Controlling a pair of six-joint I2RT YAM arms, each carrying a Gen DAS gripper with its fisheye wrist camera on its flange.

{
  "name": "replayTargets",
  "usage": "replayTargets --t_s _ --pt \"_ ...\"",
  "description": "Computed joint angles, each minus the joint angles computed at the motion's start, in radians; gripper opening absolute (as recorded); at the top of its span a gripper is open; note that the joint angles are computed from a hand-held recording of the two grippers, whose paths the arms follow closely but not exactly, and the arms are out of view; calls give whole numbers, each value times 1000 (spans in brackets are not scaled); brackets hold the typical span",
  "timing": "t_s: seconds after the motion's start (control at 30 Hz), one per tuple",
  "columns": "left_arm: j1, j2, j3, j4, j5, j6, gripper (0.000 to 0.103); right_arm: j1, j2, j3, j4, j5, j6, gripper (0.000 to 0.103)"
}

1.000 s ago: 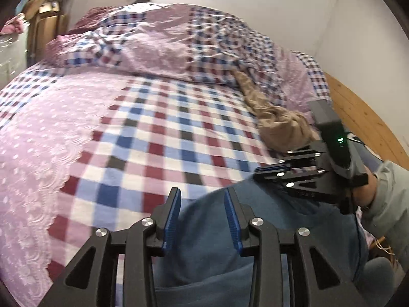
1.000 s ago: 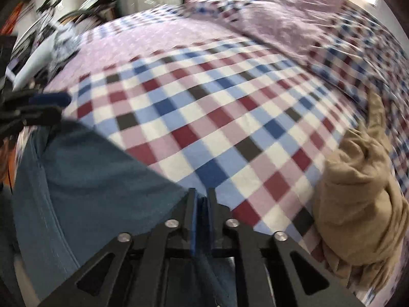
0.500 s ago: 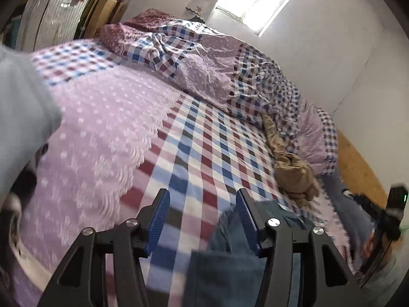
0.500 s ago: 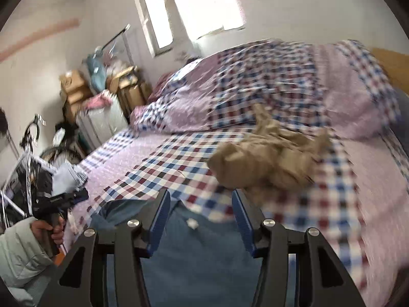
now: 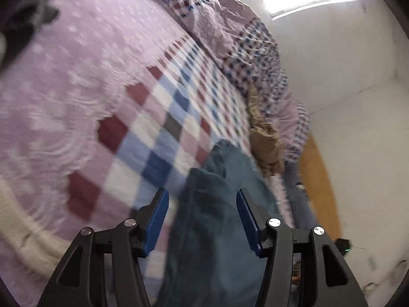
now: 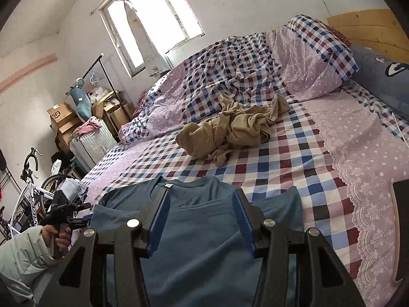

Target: Fold clothes

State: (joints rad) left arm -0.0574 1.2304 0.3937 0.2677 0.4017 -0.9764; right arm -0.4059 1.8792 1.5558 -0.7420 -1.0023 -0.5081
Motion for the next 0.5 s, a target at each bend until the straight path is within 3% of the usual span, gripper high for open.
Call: replayTargets --t_s 0.23,0.37,0.43,0.5 --pt "43 99 -5 162 64 -33 58 -13 22 7 16 -2 45 54" --pt "38 90 -23 183 65 -47 52 -17 39 21 22 11 79 54" --pt "34 61 -27 142 46 -49 40 -20 44 26 29 13 96 54" --pt "27 34 -30 114 27 -48 39 -23 49 31 36 14 114 54"
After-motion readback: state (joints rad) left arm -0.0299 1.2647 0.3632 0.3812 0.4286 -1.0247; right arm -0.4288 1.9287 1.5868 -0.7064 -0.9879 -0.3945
